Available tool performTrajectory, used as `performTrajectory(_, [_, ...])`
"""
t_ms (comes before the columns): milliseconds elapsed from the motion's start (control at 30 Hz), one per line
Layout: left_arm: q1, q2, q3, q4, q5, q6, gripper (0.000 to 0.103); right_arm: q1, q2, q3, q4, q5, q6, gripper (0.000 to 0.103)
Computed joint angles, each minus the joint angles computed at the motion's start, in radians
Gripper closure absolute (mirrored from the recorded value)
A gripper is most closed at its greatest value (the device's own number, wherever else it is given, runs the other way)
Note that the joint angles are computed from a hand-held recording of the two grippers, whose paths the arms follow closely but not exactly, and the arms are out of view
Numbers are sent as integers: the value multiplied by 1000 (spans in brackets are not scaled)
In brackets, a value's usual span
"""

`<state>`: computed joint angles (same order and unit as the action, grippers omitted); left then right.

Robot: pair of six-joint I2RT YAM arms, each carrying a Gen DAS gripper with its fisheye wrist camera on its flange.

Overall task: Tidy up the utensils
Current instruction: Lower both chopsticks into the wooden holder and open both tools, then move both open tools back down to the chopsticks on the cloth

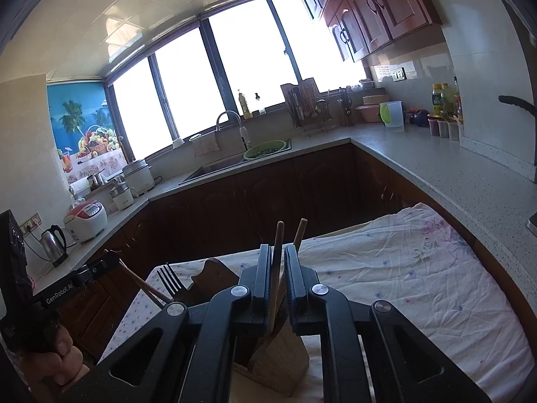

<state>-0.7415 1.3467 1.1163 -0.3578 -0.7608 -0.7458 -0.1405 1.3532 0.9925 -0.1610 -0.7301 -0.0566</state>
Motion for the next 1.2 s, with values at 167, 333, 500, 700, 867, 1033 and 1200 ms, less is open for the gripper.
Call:
performTrajectory(167, [-44,-28,2,-11,-50,-10,60,-45,-32,-18,16,-74,30,41])
performTrajectory(333, [-136,-54,22,-88,-173,-62,30,-117,-90,-47,48,-165,78,20])
performTrajectory(500, [-270,-76,17,-252,-334,-235,8,-203,-134,-78,20,-266,65,8])
performTrajectory(700, [-426,11,69,-656,-415,-676,3,-329,-174,-131,-138,-366,-80,4])
performTrajectory(867, [-532,93,89,-883,-393,-984,3,-426,-182,-153,-364,-398,-314,4])
performTrajectory(1033, [-625,177,118,-1011,-352,-1177,3,-545,-181,-180,-580,-419,-586,4])
performTrajectory(1200, [-690,236,125,-1053,-309,-1286,3,-640,-150,-190,-767,-394,-858,4])
